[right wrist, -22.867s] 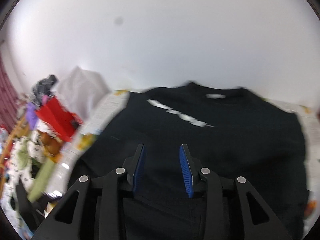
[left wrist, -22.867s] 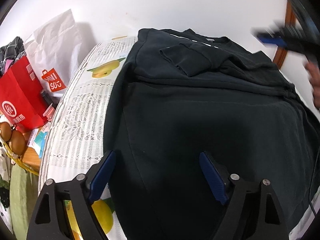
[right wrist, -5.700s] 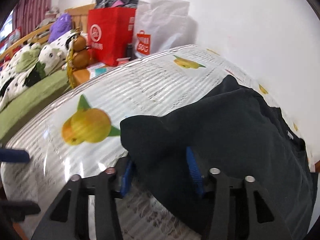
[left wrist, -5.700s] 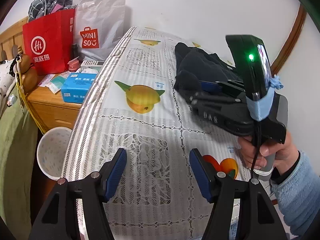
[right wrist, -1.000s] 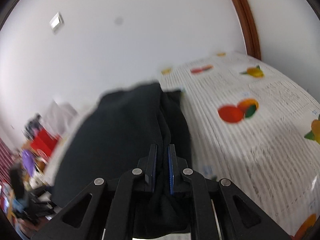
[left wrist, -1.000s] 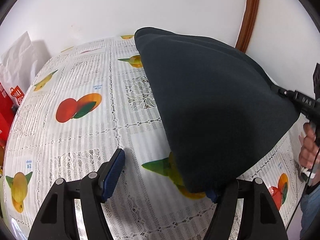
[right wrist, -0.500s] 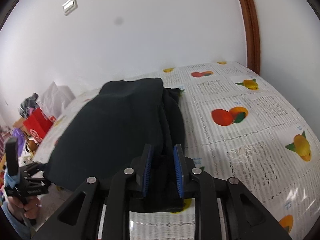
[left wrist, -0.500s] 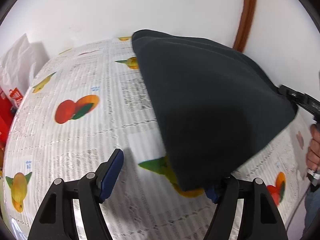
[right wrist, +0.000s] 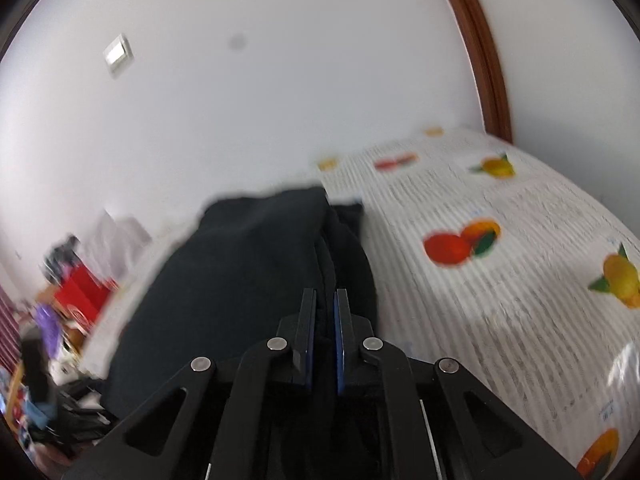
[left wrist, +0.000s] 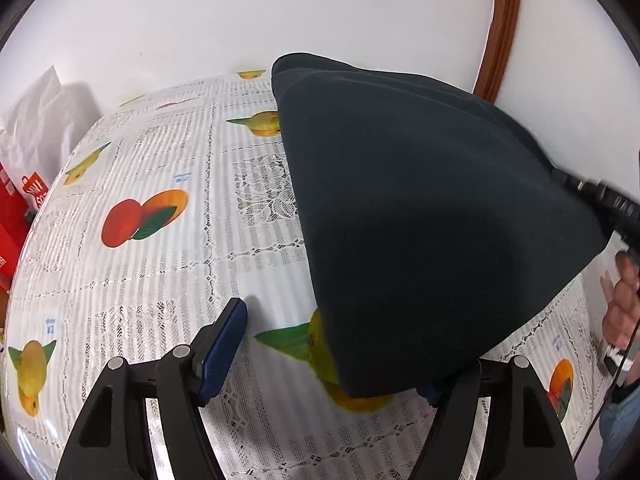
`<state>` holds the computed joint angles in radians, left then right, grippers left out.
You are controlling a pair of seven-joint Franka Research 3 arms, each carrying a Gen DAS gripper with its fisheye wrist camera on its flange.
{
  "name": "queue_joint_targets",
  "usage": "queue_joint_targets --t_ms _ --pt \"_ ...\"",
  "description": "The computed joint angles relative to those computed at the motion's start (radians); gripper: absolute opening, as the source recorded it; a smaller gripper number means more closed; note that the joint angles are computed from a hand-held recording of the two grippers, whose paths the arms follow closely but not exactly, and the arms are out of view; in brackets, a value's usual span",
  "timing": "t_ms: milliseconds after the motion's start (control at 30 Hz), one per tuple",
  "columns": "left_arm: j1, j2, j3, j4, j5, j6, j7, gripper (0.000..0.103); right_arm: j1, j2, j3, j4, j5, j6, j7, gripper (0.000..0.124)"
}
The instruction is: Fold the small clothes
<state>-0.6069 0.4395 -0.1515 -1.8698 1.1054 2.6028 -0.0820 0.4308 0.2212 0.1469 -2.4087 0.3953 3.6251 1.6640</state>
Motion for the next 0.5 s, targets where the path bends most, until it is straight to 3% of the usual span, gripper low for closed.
queue_joint_targets --t_ms 67,167,300,400,500 --pt "0.002 -0.001 0.000 -0.003 -0.001 0.007 -0.001 0.073 0.063 0.004 -0.043 0.021 0.105 -0.069 -0.106 0.010" --pt "0.007 -0.006 0.000 -0.009 -0.002 0.019 0.000 0.073 0.131 -0.030 -0.080 0.004 0.238 -0.074 -0.217 0.014" --pt "0.008 -0.032 -0.004 -0.045 0.004 0.043 -0.017 0.072 0.104 -0.086 -0.034 -0.070 0.235 -0.044 -0.219 0.017" --pt "0.004 -0.059 -0.011 -0.080 0.014 0.034 -0.034 0.072 0.181 -0.075 -0.050 -0.066 0.456 -0.015 -0.425 0.017" --pt "0.004 -0.102 -0.026 -0.131 0.035 0.032 -0.056 0.070 0.127 -0.112 -0.009 -0.138 0.378 -0.003 -0.329 0.017"
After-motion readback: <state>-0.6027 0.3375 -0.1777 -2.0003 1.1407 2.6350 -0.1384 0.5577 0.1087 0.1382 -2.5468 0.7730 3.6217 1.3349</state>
